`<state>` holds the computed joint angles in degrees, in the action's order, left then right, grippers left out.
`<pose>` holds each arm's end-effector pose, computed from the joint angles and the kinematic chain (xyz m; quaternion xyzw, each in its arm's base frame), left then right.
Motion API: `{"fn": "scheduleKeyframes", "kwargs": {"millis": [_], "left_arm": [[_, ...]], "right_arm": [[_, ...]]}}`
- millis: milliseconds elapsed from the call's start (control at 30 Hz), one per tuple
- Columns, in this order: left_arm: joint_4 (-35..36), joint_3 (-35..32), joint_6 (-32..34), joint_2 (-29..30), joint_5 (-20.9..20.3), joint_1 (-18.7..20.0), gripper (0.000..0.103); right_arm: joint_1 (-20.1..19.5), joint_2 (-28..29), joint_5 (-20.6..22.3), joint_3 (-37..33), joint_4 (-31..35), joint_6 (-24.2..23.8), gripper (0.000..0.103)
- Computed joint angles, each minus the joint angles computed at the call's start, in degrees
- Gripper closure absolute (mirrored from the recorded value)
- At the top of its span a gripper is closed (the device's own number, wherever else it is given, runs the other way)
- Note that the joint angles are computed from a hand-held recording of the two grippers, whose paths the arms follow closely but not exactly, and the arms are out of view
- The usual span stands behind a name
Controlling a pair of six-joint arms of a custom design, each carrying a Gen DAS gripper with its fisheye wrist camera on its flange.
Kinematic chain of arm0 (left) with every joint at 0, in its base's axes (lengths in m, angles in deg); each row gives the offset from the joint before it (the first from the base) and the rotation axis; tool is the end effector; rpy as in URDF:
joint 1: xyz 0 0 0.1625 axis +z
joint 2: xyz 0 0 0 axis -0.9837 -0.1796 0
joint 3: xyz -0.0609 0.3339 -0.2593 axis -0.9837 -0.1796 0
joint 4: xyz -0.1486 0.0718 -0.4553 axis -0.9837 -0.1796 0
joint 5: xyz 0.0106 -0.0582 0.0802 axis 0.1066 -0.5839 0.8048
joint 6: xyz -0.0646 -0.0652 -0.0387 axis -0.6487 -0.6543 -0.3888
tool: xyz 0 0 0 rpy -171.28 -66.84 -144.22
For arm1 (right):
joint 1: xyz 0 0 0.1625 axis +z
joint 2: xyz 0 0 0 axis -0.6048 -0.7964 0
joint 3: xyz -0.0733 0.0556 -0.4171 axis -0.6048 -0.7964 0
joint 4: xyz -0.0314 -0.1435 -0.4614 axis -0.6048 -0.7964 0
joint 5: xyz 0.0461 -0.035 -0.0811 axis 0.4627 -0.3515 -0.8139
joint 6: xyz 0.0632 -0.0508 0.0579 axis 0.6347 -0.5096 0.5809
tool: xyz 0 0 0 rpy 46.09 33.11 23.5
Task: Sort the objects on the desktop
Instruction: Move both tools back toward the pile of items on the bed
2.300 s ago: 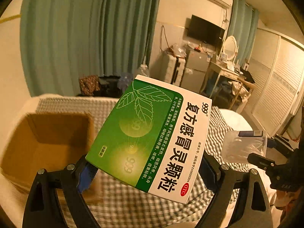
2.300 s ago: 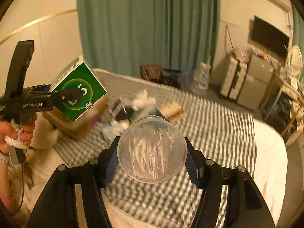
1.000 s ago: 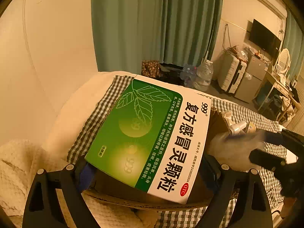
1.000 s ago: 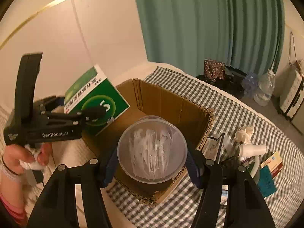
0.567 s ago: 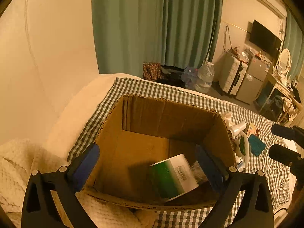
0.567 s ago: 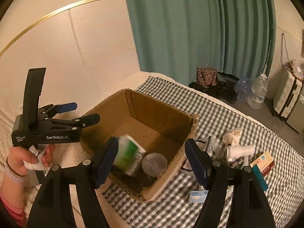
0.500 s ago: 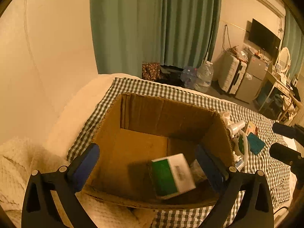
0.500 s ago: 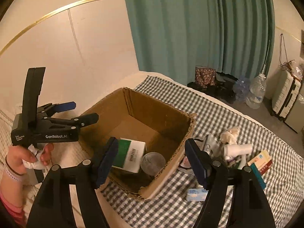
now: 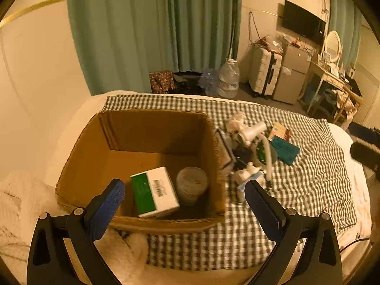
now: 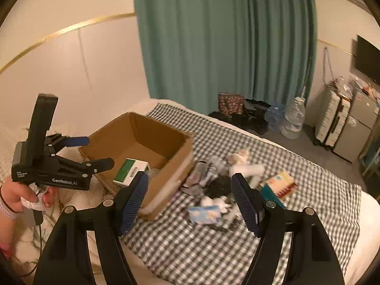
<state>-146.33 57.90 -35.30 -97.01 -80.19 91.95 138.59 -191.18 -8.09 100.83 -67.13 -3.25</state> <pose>-0.5397 -0.3330 0.1228 0.0674 0.8406 -0.3581 0.4008 0.2035 -0.3951 0.4637 0.4485 -0.8486 0.2449 0.1371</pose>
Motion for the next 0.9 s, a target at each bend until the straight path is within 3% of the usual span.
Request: {"fn": "scheduleKeyframes", "kwargs": {"millis": [167, 467, 667, 900], "left_arm": [[3.1, -5.1, -2.4, 5.7, 1.7, -1.2, 0.000], [-14.5, -5.1, 3.2, 11.3, 4.6, 0.8, 0.000], [-20.0, -5.8, 5.5, 15.1, 5.8, 3.4, 0.000], [-31.7, -5.3, 17.6, 21.1, 9.2, 5.8, 0.000]], "right_arm": [[-6.1, -2.7, 4.2, -2.0, 2.3, -0.8, 0.031], [-14.4, -3.4, 7.8, -3.5, 1.7, -4.4, 0.031], [-18.0, -1.4, 7.6, -2.7, -3.9, -9.5, 0.031], [-22.0, 4.2, 8.8, -3.3, -7.3, -9.7, 0.031]]}}
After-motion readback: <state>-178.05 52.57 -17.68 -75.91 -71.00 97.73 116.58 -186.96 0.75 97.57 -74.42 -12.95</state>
